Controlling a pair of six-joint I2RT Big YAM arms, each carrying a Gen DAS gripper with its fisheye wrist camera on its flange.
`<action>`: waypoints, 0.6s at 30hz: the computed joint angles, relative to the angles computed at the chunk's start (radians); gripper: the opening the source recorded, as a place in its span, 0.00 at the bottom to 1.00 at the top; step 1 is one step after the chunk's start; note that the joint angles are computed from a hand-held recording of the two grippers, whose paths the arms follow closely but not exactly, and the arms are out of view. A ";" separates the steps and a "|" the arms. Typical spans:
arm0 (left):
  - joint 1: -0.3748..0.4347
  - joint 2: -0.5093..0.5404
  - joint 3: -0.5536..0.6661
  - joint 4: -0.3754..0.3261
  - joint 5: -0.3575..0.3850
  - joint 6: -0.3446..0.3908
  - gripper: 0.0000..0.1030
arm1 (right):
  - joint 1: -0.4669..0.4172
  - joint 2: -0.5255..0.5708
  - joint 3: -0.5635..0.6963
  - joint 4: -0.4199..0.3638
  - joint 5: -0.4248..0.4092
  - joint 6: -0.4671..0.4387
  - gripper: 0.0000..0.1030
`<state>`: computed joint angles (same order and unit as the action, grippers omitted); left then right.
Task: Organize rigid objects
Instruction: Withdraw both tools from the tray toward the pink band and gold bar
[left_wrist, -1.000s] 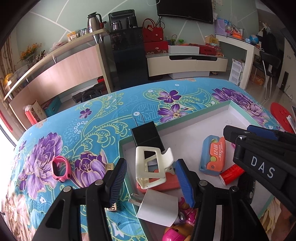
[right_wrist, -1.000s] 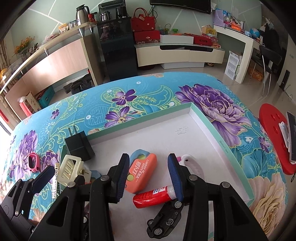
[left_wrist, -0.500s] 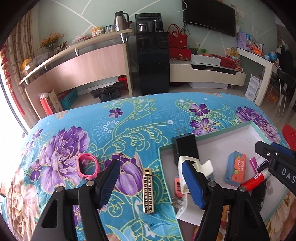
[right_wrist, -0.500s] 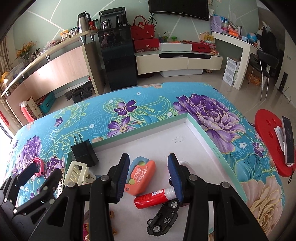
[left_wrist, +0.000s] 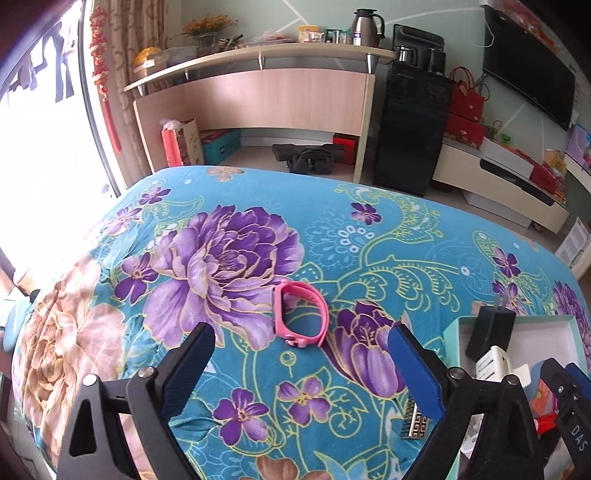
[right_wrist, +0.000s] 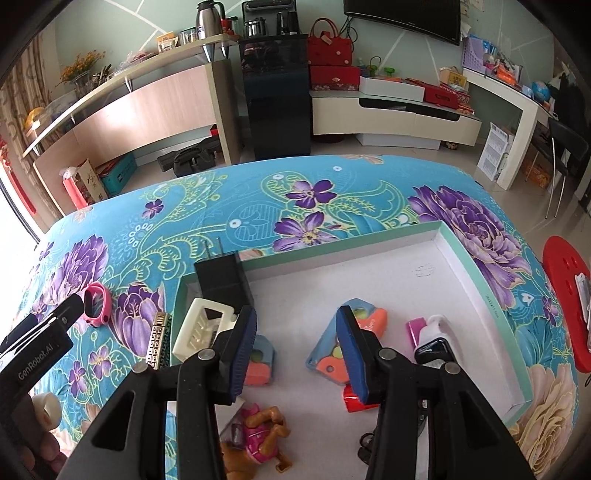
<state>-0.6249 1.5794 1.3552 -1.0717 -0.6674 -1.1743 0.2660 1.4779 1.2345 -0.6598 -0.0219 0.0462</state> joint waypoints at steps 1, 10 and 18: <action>0.004 -0.002 -0.005 -0.008 0.000 -0.013 0.94 | 0.007 0.001 0.000 0.001 -0.003 0.001 0.50; 0.026 -0.028 -0.040 -0.052 0.002 -0.094 1.00 | 0.064 0.015 0.000 0.011 -0.032 0.020 0.75; 0.059 -0.061 -0.094 -0.060 0.024 -0.145 1.00 | 0.093 0.028 -0.007 0.050 -0.023 0.047 0.92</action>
